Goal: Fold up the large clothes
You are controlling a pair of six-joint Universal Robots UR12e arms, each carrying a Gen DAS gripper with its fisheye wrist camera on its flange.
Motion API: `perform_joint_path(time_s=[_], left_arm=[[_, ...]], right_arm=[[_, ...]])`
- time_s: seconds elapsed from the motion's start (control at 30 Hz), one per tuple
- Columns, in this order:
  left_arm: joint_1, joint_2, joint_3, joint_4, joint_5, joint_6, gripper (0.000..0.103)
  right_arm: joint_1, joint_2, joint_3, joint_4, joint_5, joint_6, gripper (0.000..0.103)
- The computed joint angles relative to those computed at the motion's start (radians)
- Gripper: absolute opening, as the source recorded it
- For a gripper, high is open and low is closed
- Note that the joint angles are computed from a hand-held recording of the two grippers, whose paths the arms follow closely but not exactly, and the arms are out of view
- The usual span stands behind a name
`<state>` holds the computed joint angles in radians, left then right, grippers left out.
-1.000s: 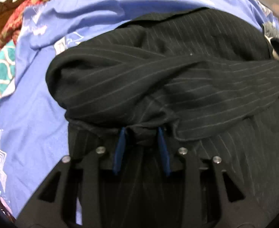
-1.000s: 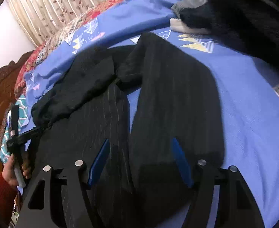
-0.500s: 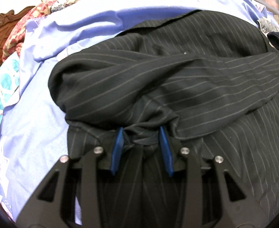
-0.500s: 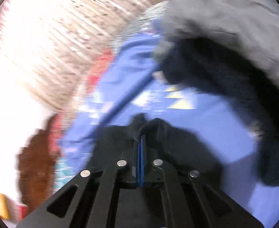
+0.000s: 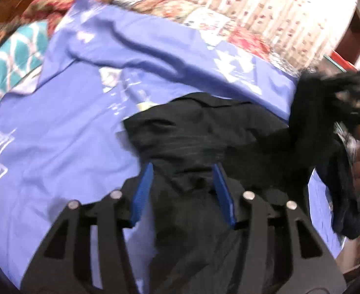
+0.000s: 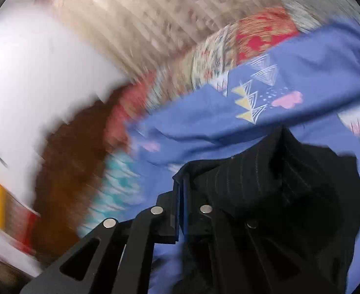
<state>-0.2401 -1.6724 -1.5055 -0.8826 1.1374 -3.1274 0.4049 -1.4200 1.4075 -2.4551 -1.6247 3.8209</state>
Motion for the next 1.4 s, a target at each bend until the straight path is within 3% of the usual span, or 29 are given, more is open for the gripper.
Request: perform_joint_path(time_s=[0.07, 0.1, 0.2, 0.27, 0.33, 0.4, 0.5, 0.53, 0.6, 0.67, 0.77, 0.83, 0.93, 1.0, 1.03, 1.1, 1.2, 1.27, 1.4], left_arm=[[0.011, -0.009, 0.011, -0.026, -0.002, -0.024, 0.049], [0.016, -0.013, 0.014, -0.041, -0.004, -0.040, 0.050], [0.025, -0.025, 0.019, -0.070, -0.031, -0.076, 0.049], [0.025, -0.033, 0.027, -0.090, -0.048, -0.095, 0.049], [0.021, -0.043, 0.041, -0.105, -0.075, -0.107, 0.049], [0.009, -0.054, 0.057, -0.105, -0.081, -0.088, 0.049], [-0.010, -0.078, 0.095, -0.135, -0.095, -0.044, 0.050], [-0.014, -0.086, 0.108, -0.146, -0.102, -0.039, 0.050], [-0.024, -0.108, 0.135, -0.164, -0.105, -0.062, 0.068], [-0.033, -0.129, 0.156, -0.168, -0.116, -0.111, 0.069], [-0.059, -0.161, 0.205, -0.248, -0.125, -0.121, 0.069], [-0.082, -0.156, 0.203, -0.207, -0.121, -0.088, 0.069], [-0.100, -0.141, 0.195, -0.154, -0.099, -0.037, 0.069], [-0.088, -0.132, 0.187, -0.146, -0.121, -0.041, 0.069], [-0.078, -0.126, 0.179, -0.136, -0.129, -0.053, 0.069], [-0.049, -0.108, 0.155, -0.100, -0.136, -0.097, 0.068], [0.005, -0.079, 0.116, -0.042, -0.118, -0.194, 0.069], [0.034, -0.063, 0.098, -0.013, -0.083, -0.244, 0.069], [0.050, -0.060, 0.100, -0.021, -0.056, -0.248, 0.069]], right_arm=[[0.015, 0.045, -0.045, 0.148, 0.013, -0.037, 0.044], [0.037, 0.068, -0.064, 0.193, -0.020, -0.085, 0.044], [0.084, 0.072, -0.056, 0.169, -0.063, -0.262, 0.047], [0.082, 0.040, -0.010, 0.059, -0.016, -0.287, 0.047], [0.062, -0.026, 0.079, -0.091, 0.002, -0.239, 0.052], [0.031, -0.106, 0.181, -0.180, -0.035, -0.183, 0.064], [-0.011, -0.188, 0.277, -0.151, -0.162, -0.076, 0.069], [-0.043, -0.230, 0.325, -0.106, -0.171, 0.005, 0.069], [-0.086, -0.283, 0.392, -0.072, -0.158, 0.108, 0.069], [-0.106, -0.307, 0.434, -0.081, -0.163, 0.167, 0.069], [-0.111, -0.297, 0.446, -0.103, -0.124, 0.199, 0.069], [-0.087, -0.250, 0.418, -0.167, -0.097, 0.172, 0.069], [-0.050, -0.167, 0.334, -0.169, -0.065, 0.055, 0.069], [-0.041, -0.102, 0.271, -0.171, 0.024, 0.011, 0.069], [-0.041, -0.063, 0.238, -0.189, 0.109, 0.012, 0.069], [-0.063, -0.003, 0.199, -0.253, 0.318, 0.032, 0.069], [-0.081, 0.096, 0.139, -0.336, 0.623, 0.143, 0.069], [-0.081, 0.117, 0.117, -0.327, 0.692, 0.136, 0.069], [-0.098, 0.053, 0.196, -0.389, 0.729, 0.110, 0.069]])
